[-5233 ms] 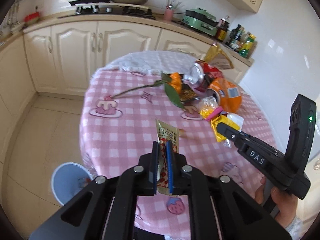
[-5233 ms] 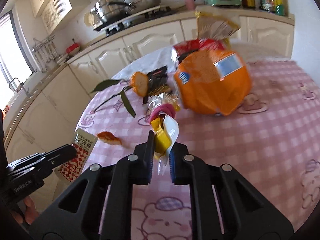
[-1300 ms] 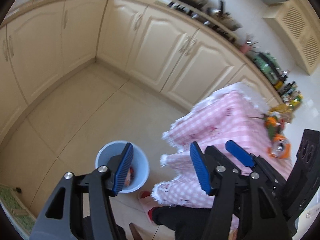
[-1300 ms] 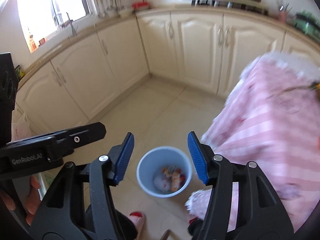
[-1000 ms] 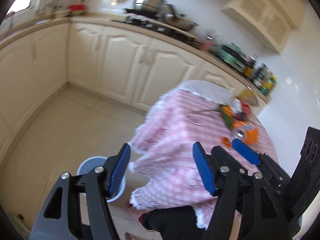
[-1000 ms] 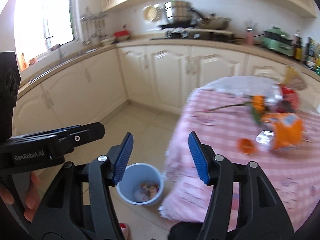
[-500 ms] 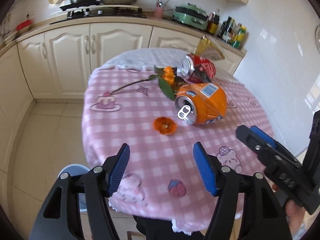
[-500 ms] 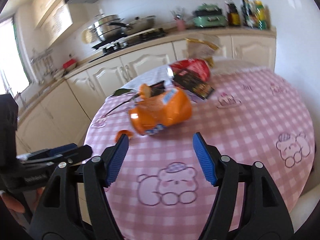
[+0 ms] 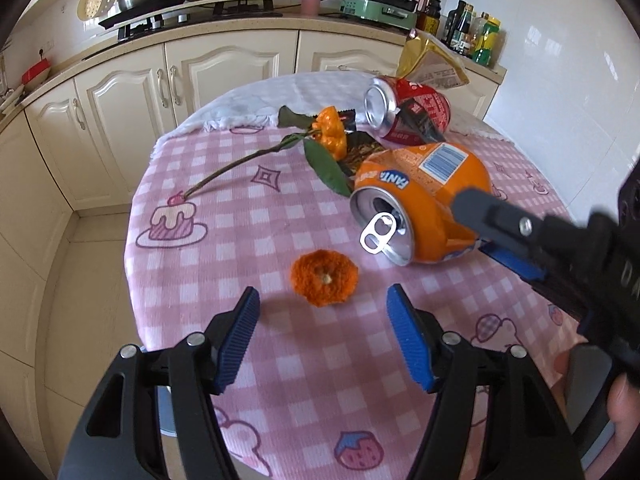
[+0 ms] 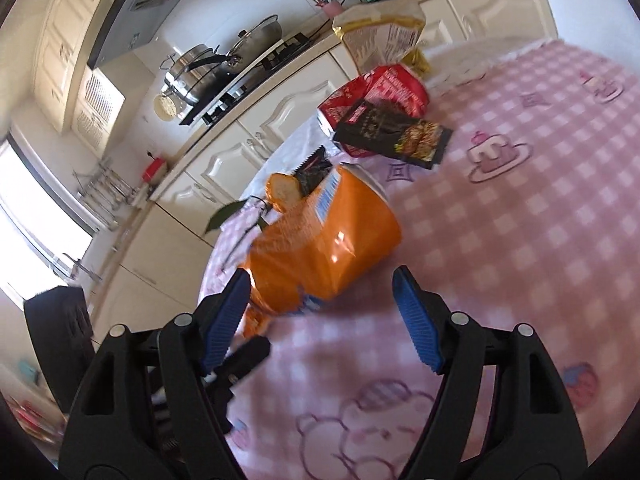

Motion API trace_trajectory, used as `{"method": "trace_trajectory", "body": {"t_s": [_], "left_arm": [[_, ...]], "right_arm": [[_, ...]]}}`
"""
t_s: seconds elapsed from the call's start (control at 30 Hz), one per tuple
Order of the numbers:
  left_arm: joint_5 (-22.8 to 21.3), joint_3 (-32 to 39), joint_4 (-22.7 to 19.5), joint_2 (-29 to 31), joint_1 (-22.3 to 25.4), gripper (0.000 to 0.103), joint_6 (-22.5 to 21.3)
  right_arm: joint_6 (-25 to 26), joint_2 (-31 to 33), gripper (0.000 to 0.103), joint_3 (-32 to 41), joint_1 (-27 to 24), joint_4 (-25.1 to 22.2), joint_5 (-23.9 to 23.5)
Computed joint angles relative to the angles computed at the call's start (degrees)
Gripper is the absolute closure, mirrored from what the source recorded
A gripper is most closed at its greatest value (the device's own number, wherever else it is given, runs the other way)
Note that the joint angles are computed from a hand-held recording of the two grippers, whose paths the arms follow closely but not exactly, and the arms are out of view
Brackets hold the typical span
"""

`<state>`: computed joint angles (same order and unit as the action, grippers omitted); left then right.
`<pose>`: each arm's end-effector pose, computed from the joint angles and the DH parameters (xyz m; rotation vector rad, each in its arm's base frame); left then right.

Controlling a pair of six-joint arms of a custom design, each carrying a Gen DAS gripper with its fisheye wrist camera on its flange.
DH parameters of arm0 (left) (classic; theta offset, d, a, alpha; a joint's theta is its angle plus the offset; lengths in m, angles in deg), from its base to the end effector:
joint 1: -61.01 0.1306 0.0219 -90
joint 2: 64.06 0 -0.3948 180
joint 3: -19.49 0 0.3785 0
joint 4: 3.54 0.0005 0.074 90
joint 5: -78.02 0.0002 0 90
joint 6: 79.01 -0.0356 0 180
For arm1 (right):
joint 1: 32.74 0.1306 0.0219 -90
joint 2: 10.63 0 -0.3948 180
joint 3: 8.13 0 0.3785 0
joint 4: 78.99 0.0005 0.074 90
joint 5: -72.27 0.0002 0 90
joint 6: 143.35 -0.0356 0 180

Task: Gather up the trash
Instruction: 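Grasp the orange peel with the left tool while the right tool grasps the Fanta can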

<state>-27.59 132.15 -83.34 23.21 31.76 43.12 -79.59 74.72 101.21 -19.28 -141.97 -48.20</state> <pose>0.3603 -0.1914 0.5991 -0.1708 2.4682 -0.1136 0.4014 0.1141 0.6120 -0.0410 2.3188 0.9617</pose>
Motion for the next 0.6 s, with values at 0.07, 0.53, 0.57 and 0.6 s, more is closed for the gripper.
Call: {"method": "trace_trajectory", "body": {"t_s": [0.07,0.53,0.57,0.6], "left_arm": [[-0.3,0.1,0.2,0.3,0.2,0.038,-0.4],[-0.2,-0.1,2.6,1.1,1.4,0.066,-4.4],[-0.2,-0.5,2.9,0.8,1.4,0.067,-4.2],[-0.1,-0.9,3.3,0.5,1.5,0.067,-3.7]], "right_arm": [[-1.4,0.8,0.03,0.3,0.0,0.3,-1.2],[-5.0,3.4,0.071,0.9,-0.5,3.6,-5.6],[-4.3,3.4,0.073,1.0,-0.4,3.6,-5.4],[-3.4,3.1,0.077,1.2,-0.2,3.7,-5.1]]}}
